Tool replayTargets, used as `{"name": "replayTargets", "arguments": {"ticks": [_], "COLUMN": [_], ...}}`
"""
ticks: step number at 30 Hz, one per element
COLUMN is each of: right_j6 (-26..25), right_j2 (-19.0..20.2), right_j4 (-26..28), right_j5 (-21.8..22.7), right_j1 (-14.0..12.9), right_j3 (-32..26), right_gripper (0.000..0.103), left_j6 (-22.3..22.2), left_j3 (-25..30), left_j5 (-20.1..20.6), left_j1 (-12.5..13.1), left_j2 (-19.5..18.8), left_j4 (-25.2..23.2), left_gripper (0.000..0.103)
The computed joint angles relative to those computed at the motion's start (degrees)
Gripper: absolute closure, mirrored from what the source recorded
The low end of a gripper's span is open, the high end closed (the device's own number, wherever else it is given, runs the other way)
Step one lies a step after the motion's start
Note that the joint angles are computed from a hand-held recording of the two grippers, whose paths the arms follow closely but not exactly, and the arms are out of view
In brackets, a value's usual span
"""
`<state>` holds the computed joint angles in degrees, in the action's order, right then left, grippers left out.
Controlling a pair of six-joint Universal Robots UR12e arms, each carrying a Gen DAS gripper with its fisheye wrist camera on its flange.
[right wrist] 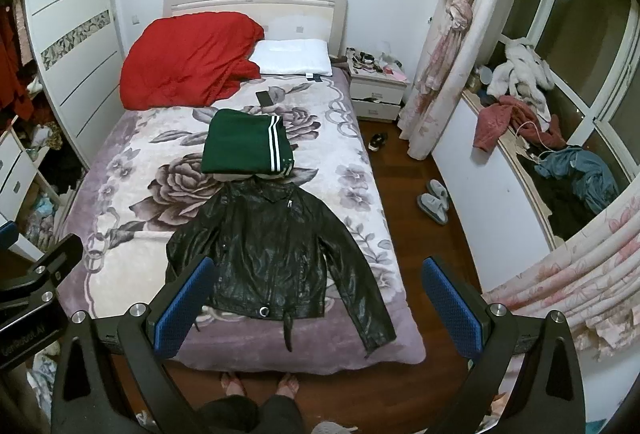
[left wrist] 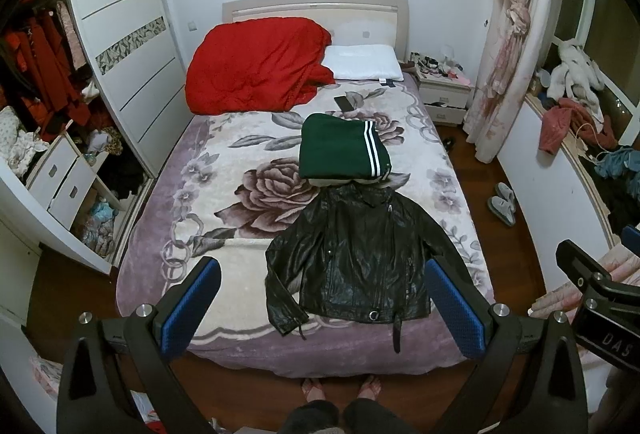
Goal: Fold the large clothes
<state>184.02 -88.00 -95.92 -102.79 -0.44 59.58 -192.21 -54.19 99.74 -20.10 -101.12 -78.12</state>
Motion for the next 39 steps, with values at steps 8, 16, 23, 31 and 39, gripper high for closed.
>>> {"name": "replayTargets", "arguments": {"ticks": [8,16,23,31,39], "right_j6": [0.29,0.27,0.25,0.26,0.41], "right_j2": [1.67,1.89,1.87,2.1,2.96], "right_j4": [1.54,1.49,1.16,1.07,1.75], "right_j5": [0.04,0.09,0.15,0.36,0.43], "right_j1": [0.85,0.92,0.92,0.9,0.99], "right_j3": [-3.34,-3.84,-3.67,-4.04,-5.74], "right_gripper": [0.0,0.0,0.0,0.0,0.0], "left_j6": [0.08,0.27,0.09,-0.18,-0.07], "left_j3": [-0.93,-1.55,-1.26,3.22,2.65], "left_j5": [0.04,0.16,0.07,0.32,0.26], "left_j1": [0.07,0.0,-0.03,-0.15,-0.12], "left_j2": [0.42,0.68,0.62,-1.58,-1.27], "left_j4": [0.81,1.45,1.42,-0.58,-0.11], "left_gripper": [0.0,0.0,0.0,0.0,0.0]}}
